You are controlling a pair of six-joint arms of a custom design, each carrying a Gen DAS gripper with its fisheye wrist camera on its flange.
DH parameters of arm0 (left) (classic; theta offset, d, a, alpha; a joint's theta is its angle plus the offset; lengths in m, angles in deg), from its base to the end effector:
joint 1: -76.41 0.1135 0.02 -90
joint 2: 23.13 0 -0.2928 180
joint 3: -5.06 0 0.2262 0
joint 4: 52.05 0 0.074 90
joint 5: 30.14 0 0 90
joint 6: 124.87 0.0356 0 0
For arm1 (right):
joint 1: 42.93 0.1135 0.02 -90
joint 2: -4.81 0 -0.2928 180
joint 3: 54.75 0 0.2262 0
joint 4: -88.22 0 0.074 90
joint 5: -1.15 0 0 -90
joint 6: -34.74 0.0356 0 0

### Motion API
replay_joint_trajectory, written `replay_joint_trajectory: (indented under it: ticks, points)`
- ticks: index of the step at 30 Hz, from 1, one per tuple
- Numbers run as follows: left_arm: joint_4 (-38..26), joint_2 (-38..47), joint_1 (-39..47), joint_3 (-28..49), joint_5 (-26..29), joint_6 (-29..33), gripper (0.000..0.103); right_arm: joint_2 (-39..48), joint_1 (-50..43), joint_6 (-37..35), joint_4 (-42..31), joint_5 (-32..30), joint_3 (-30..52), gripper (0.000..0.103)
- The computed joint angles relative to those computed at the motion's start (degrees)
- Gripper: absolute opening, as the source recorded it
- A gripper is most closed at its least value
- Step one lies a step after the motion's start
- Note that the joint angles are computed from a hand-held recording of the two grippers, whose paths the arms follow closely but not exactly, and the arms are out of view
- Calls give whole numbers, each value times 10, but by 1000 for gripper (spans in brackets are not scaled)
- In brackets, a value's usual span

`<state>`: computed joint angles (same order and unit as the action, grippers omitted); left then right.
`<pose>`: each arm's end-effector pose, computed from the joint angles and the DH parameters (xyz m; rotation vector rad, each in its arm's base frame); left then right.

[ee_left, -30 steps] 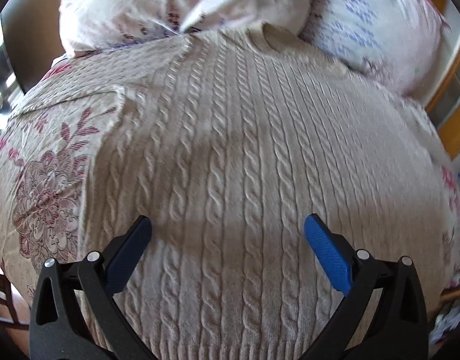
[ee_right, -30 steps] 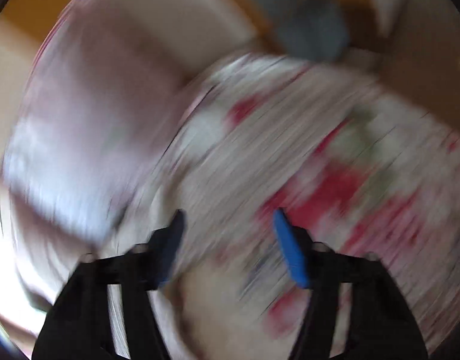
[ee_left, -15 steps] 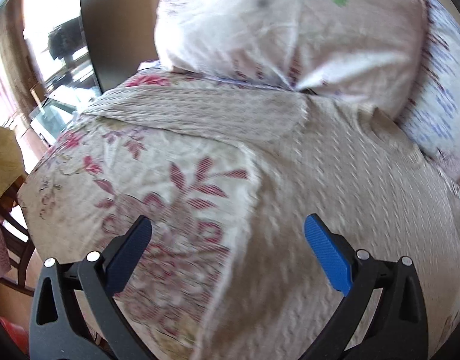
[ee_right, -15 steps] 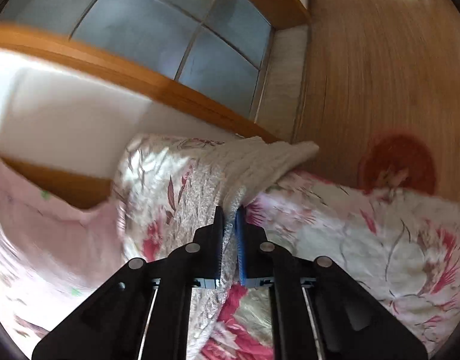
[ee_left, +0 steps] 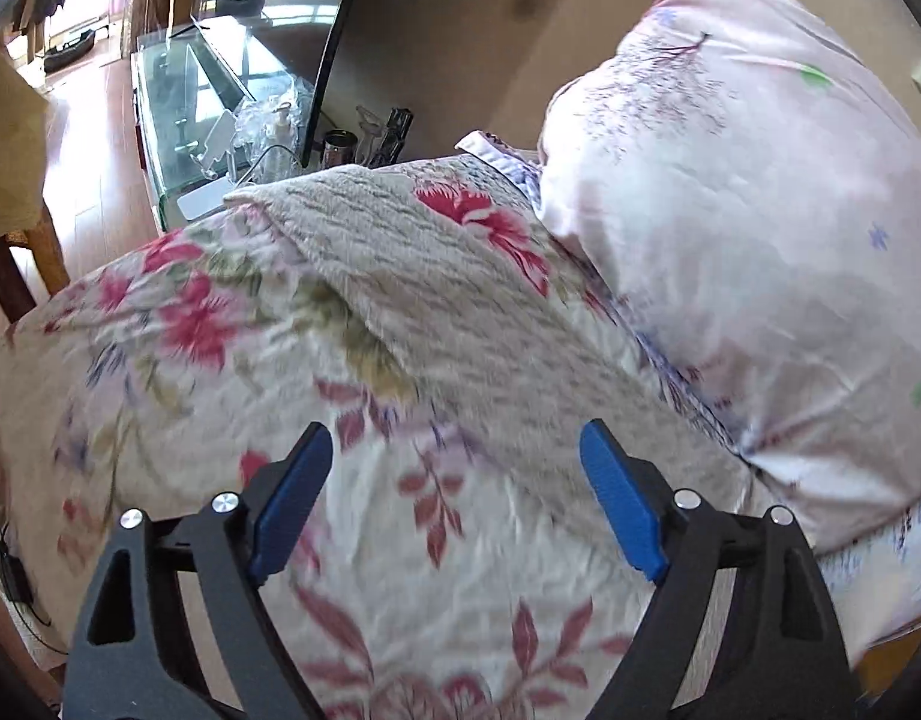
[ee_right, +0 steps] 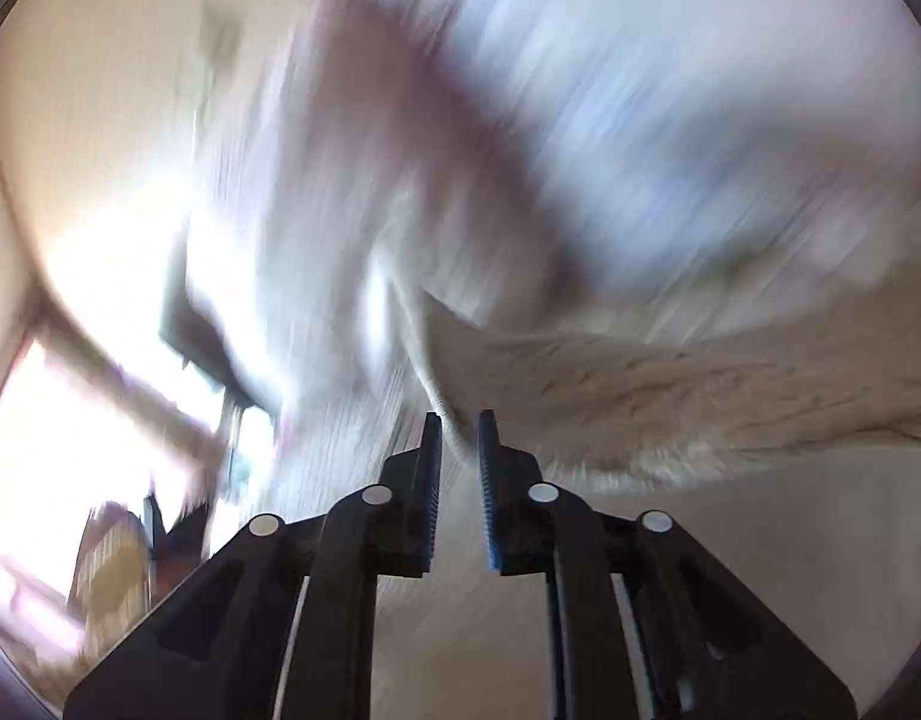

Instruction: Fold small clothes

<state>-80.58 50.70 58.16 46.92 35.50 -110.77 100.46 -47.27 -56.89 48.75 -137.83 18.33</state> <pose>0.1782 -0.0433 0.1823 -1.3223 2.1097 -0.1138 0.3045 0.0038 0.2321 -0.2168 2.4220 1.0678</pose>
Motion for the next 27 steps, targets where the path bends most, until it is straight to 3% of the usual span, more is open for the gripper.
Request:
replay_joint_trajectory:
  ticks: [2, 4, 5, 7, 12, 15, 17, 19, 20, 21, 23, 27]
  points:
    - [44, 21, 72, -6, 53, 64, 69, -7, 81, 7, -15, 11, -39, 15]
    - [84, 41, 147, -13, 102, 112, 64, -29, 119, -6, -25, 30, -67, 25]
    - [104, 46, 185, -20, 123, 128, 62, -54, 126, -9, -31, 44, -83, 36]
    - [121, 41, 237, -31, 154, 145, 59, -60, 118, -10, -26, 63, -92, 44]
    - [197, 42, 379, -74, 256, 150, 58, -36, 34, -6, -43, 89, -71, 52]
    - [241, 50, 431, -89, 298, 145, 56, -47, 34, 4, -46, 108, -80, 54]
    - [233, 60, 442, -77, 300, 151, 52, -46, 36, 6, -35, 112, -91, 54]
    - [220, 72, 445, -63, 293, 156, 35, -45, 45, 9, -34, 117, -93, 54]
    - [214, 82, 450, -55, 297, 161, 15, -49, 41, 1, -42, 117, -93, 54]
    - [200, 88, 449, -46, 297, 162, 7, -51, 37, -7, -49, 117, -91, 54]
    - [173, 59, 423, -34, 266, 165, 7, -57, 24, -23, -62, 117, -91, 54]
    - [67, -20, 212, 68, 122, 243, 6, -55, -26, -51, -79, 112, -88, 55]
